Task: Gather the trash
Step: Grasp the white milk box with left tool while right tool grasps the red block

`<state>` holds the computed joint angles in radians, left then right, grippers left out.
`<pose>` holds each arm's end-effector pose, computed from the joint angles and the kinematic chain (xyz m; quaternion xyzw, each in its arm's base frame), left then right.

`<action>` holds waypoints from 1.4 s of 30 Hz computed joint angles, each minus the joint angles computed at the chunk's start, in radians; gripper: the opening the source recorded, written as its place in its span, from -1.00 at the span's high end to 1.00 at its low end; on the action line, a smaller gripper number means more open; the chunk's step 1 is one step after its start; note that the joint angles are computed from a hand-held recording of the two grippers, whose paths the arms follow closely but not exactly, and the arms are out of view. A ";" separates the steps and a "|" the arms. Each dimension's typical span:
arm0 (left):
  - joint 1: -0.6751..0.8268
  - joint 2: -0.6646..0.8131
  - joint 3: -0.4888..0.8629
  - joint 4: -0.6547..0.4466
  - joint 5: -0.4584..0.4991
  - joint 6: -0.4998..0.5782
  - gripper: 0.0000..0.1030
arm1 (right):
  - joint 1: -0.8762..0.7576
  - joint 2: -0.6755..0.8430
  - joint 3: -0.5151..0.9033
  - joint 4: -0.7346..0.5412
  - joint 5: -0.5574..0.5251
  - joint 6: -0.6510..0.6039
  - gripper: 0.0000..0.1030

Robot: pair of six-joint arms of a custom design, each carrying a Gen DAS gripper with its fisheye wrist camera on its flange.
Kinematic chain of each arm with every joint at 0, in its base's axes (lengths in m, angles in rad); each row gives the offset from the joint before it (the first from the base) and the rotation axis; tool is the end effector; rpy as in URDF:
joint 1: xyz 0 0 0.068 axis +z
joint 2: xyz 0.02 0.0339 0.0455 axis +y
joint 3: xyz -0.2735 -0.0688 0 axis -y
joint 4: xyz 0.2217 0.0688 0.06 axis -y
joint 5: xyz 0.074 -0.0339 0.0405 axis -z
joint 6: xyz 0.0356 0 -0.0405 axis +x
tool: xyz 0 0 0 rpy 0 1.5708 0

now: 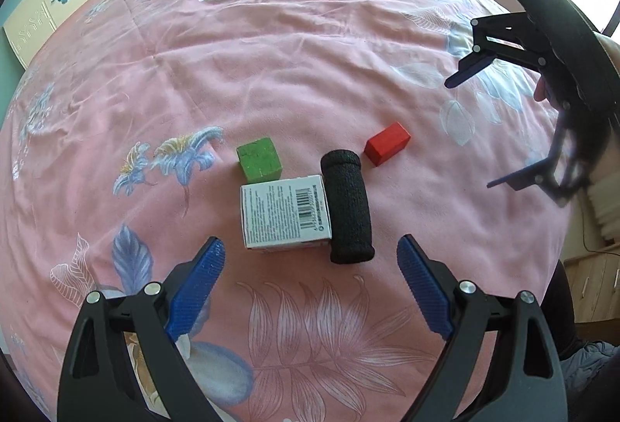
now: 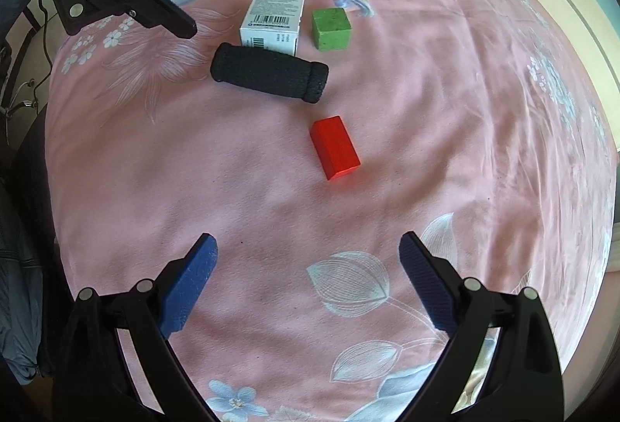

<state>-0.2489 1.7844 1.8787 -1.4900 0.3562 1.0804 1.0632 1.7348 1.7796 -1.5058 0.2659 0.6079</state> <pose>0.2991 -0.0888 0.3557 0.6169 0.7622 -0.1267 0.1500 0.1517 0.2535 0.3455 -0.2163 0.9658 -0.0484 0.1346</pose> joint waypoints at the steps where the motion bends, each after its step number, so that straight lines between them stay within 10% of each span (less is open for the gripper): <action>1: -0.005 0.017 0.015 -0.003 0.002 -0.009 -0.79 | -0.010 -0.001 -0.005 0.005 -0.003 -0.009 -0.80; 26: -0.039 0.146 0.023 0.128 -0.075 -0.067 -0.79 | -0.162 0.035 -0.101 0.237 -0.049 -0.212 -0.80; 42: -0.051 0.199 0.011 0.173 -0.094 -0.080 -0.19 | -0.210 0.064 -0.086 0.269 -0.128 -0.274 0.30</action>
